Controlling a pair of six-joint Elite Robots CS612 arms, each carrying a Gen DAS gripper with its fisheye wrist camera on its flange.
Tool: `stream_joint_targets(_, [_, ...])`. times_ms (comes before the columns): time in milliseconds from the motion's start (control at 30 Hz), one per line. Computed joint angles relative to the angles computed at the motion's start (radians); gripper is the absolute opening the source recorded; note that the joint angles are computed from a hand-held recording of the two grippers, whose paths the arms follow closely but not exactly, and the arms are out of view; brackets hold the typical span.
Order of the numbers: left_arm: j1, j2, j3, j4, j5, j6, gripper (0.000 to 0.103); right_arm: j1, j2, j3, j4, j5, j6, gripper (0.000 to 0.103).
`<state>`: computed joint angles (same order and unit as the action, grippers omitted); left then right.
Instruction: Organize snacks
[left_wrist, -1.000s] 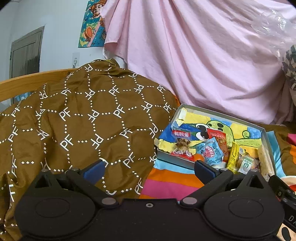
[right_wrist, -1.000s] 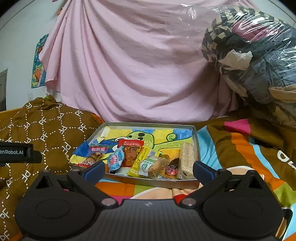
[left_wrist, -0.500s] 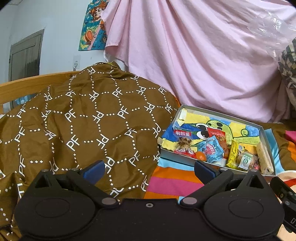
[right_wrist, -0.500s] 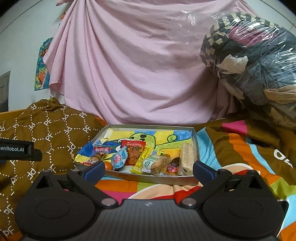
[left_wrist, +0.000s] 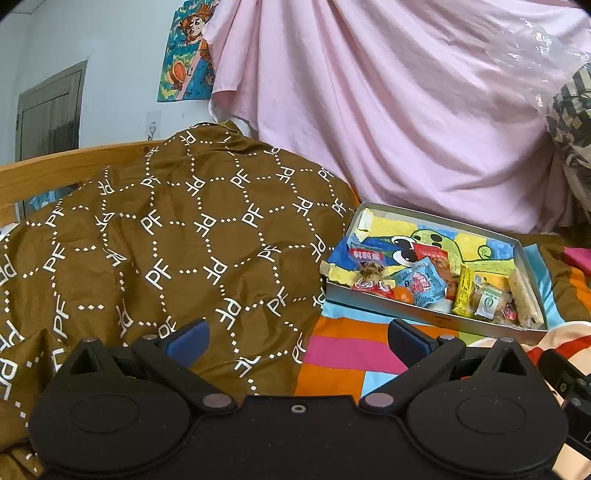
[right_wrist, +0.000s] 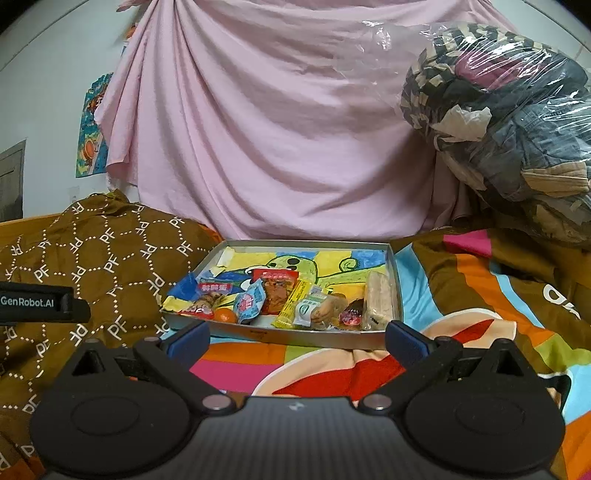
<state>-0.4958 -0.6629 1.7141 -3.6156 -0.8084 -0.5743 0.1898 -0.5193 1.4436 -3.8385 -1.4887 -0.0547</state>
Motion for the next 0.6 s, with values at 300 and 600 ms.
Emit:
stream_joint_targets(300, [-0.007, -0.001, 0.035, -0.032, 0.011, 0.033, 0.102, 0.003, -0.009, 0.034, -0.029, 0.006, 0.019, 0.103])
stream_joint_targets(600, [-0.012, 0.017, 0.052, -0.121, 0.037, 0.127, 0.102, 0.013, 0.0, 0.043, -0.074, -0.007, 0.05, 0.103])
